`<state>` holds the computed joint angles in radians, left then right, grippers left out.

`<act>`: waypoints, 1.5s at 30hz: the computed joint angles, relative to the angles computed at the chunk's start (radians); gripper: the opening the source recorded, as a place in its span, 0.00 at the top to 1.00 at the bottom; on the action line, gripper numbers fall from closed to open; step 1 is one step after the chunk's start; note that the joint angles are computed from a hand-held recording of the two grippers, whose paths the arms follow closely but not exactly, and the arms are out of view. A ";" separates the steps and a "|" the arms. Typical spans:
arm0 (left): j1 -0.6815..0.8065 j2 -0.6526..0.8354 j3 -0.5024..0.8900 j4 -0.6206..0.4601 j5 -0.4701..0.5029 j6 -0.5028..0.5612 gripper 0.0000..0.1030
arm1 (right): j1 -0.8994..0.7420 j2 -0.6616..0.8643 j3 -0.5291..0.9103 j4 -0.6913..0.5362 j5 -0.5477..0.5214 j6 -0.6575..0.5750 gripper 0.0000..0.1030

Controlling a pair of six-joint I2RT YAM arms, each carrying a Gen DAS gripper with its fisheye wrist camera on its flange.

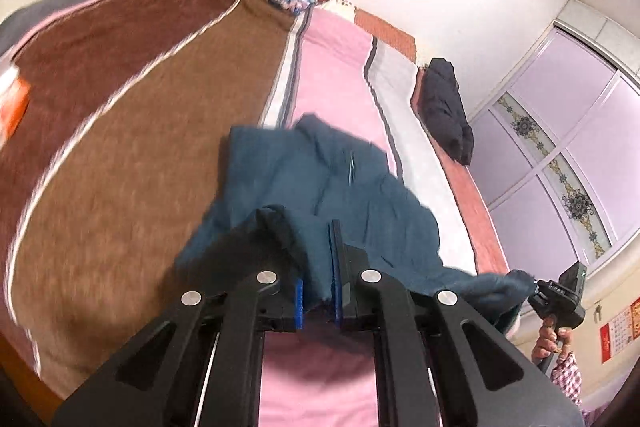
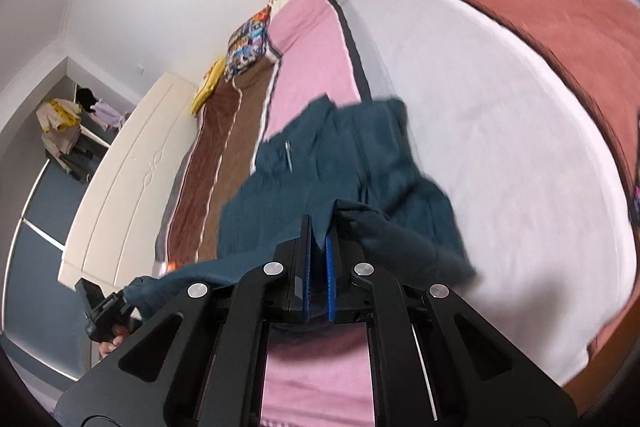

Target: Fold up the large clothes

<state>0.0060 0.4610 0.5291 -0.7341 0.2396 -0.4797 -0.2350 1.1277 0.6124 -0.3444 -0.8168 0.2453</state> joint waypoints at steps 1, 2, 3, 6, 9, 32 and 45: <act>0.021 0.085 0.021 0.062 0.012 0.017 0.90 | 0.015 0.040 0.030 0.028 0.013 0.021 0.94; 0.035 0.146 0.039 0.105 0.020 0.024 0.90 | 0.033 0.085 0.066 0.060 0.027 0.047 0.94; 0.053 0.222 0.062 0.156 0.036 0.027 0.90 | 0.060 0.150 0.119 0.105 0.052 0.087 0.94; 0.075 0.467 0.158 0.304 0.043 0.026 0.90 | 0.115 0.296 0.254 0.177 0.110 0.161 0.94; 0.075 0.665 0.259 0.396 0.023 0.026 0.90 | 0.159 0.468 0.423 0.209 0.177 0.203 0.94; 0.115 1.781 1.073 0.421 -0.052 -0.080 0.83 | 0.311 1.663 1.879 -0.240 0.520 0.250 0.93; 0.174 1.534 0.764 0.769 0.025 -0.247 0.30 | 0.241 1.356 1.369 0.118 0.431 0.325 0.46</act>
